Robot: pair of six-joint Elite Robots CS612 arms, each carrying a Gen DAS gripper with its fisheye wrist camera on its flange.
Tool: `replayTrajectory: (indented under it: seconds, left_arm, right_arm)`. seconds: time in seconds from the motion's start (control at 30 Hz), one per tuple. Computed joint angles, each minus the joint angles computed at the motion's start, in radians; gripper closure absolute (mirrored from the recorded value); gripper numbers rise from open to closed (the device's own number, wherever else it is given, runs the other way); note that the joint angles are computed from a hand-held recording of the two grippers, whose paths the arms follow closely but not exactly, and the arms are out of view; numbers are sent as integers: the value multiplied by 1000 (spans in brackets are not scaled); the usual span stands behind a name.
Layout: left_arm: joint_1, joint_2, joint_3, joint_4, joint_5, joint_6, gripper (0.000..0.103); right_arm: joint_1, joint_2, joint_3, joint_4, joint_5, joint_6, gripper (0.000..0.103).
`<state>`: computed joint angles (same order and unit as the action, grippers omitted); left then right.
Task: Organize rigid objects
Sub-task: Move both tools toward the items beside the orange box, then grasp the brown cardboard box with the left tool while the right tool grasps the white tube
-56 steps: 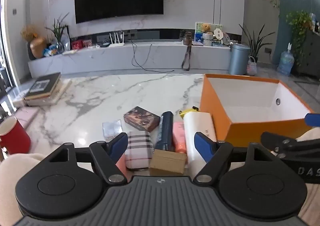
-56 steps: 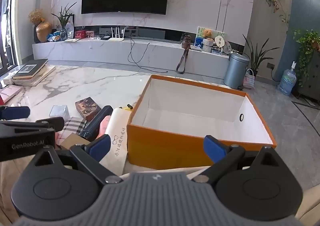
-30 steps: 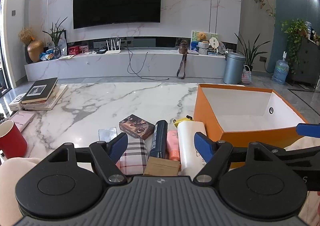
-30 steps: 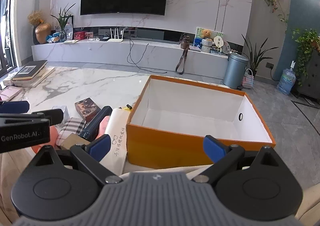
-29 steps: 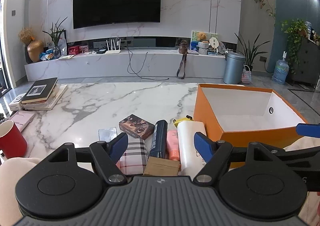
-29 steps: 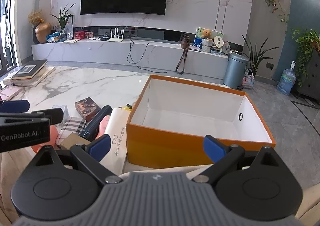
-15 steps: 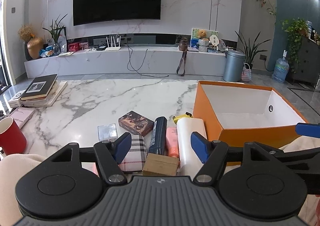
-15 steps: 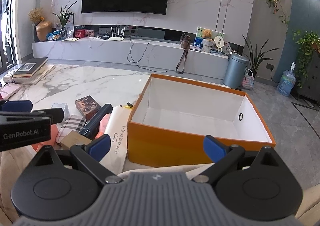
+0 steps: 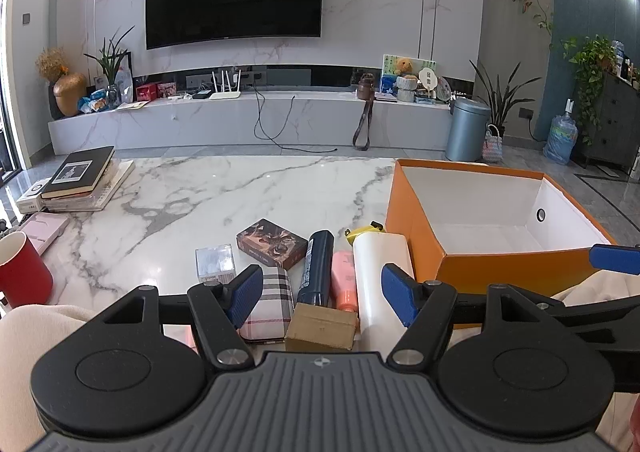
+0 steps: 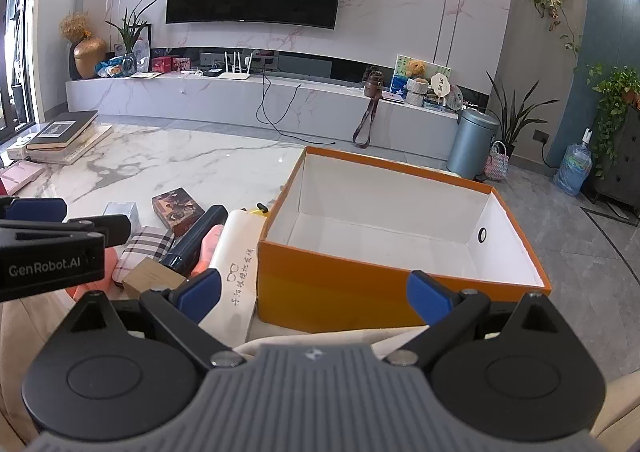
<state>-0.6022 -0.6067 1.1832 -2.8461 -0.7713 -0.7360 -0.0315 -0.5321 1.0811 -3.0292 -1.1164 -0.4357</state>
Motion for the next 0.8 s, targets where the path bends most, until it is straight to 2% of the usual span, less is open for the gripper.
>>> replayTrajectory:
  seconds: [0.2,0.4,0.53,0.6,0.7,0.8]
  left_arm:
    - [3,-4,8,3,-28,-6,23]
    - [18,-16,13,42,-95,-36,34]
    - [32,-21,12,79,-159,-58,35]
    - [43,-25,14,85,-224,-62,35]
    - [62,-28,10,103,-324,-63,36]
    - [74,-22,-15,176,-368,-45,36]
  right_arm:
    - [0,-1,1,10,7,-6,5]
    - [1,5,-16,62,23,-12,8]
    - [3,11,-44,162,50,-37,21]
    - [4,15,-61,214,66,-52,24]
    - [8,28,-106,335,94,-70,31]
    - [12,51,-177,488,118,-60,34]
